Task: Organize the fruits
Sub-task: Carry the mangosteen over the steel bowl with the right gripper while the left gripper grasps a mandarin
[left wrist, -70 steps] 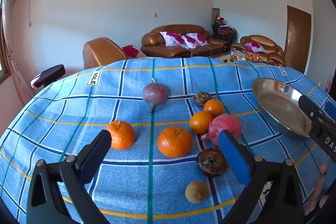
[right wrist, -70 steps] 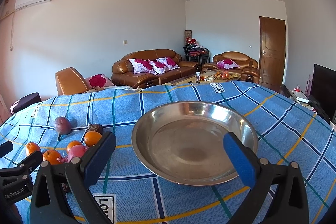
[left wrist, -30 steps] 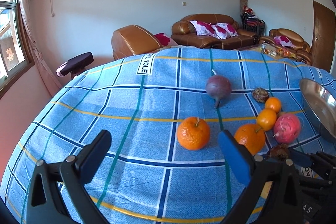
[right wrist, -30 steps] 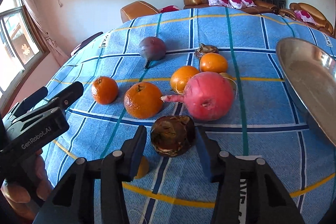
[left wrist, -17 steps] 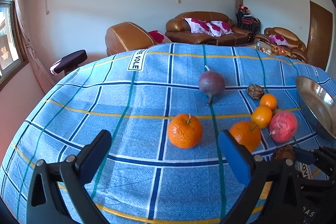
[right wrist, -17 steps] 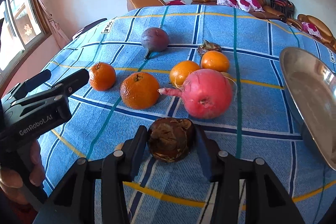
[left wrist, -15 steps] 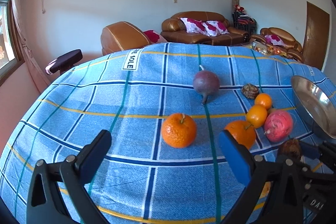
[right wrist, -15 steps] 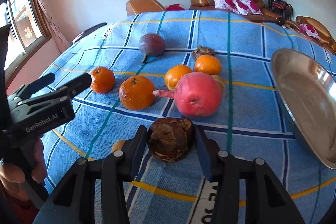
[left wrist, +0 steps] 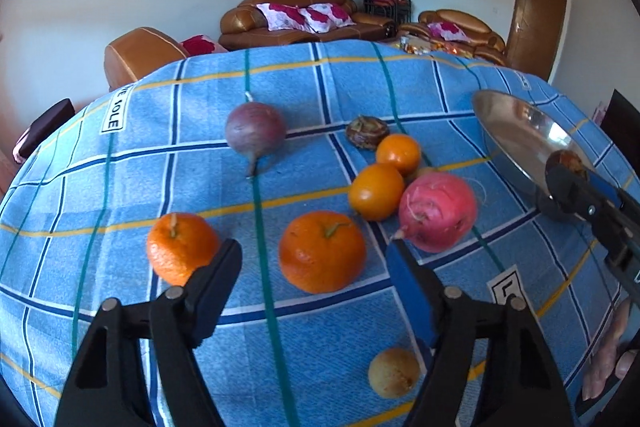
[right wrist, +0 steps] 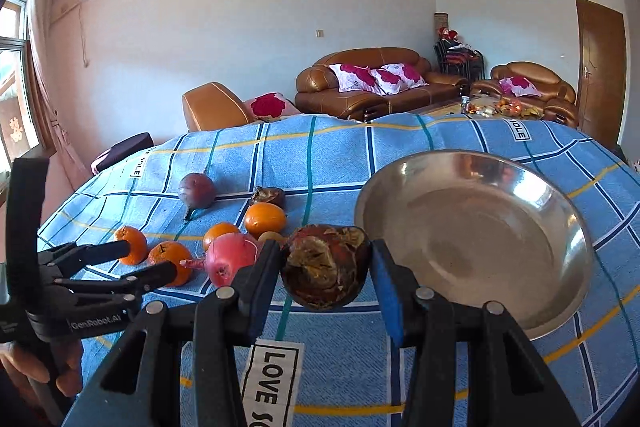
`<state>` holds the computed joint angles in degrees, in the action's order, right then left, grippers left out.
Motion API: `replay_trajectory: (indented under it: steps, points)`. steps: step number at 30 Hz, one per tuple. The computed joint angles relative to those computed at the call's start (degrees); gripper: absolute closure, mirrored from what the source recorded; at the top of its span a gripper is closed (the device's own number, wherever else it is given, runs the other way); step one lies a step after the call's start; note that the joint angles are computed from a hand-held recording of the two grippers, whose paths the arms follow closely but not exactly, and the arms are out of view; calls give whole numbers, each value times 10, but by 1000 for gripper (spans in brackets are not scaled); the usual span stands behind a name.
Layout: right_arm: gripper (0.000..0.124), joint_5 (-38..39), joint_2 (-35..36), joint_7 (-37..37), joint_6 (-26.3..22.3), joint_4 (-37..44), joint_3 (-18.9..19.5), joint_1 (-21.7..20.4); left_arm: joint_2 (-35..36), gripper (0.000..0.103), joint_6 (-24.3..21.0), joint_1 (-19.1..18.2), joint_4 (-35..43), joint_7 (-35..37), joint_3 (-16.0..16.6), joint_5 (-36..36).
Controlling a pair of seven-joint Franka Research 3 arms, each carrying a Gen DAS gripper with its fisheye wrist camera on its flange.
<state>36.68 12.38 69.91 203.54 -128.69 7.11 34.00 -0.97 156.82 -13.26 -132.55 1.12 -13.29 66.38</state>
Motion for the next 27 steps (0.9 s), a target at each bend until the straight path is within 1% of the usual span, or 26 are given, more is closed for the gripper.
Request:
replay_trajectory:
  steps: [1,3,4,6,8,12,14,15,16,17,19,20,21,24,27]
  points:
    - [76,14,2,-12,3,1,-6,9,10,32,-9,-2,9,23,-2,-15]
    - [76,36,3,-34,-1,6,-14,21,26,42,-24,-7,24,66,-2,-43]
    - [76,38,4,-34,-1,7,-13,20,33,43,-34,-10,31,78,-1,-52]
    - [76,41,5,-34,0,7,-11,18,42,50,-48,-13,40,101,2,-74]
    - [76,46,6,-40,-3,10,-12,18,42,52,-31,-11,38,105,10,-83]
    - [76,58,8,-49,-4,14,-14,23,42,53,-27,-12,38,105,14,-81]
    - [76,60,10,-51,0,14,-14,23,37,53,-11,-10,30,96,17,-74]
    - [76,65,10,-55,2,15,-15,26,30,53,4,-7,23,77,20,-57]
    - [76,68,13,-58,4,17,-15,27,23,53,13,-6,17,37,21,-20]
    - [76,74,14,-65,9,18,-17,31,9,53,13,-6,8,-7,20,22]
    - [76,100,18,-92,25,24,-24,45,-16,53,-5,-3,-5,-96,9,105]
    - [76,119,21,-113,36,28,-27,53,-25,53,-19,-3,-9,-126,2,129]
    - [76,135,24,-129,46,32,-27,58,-32,53,-31,-3,-11,-147,-4,144]
    - [76,145,25,-143,69,32,-12,48,-56,53,-45,-2,-24,-215,-15,193]
    - [76,159,25,-155,83,33,-3,41,-72,53,-70,-6,-31,-257,-28,221]
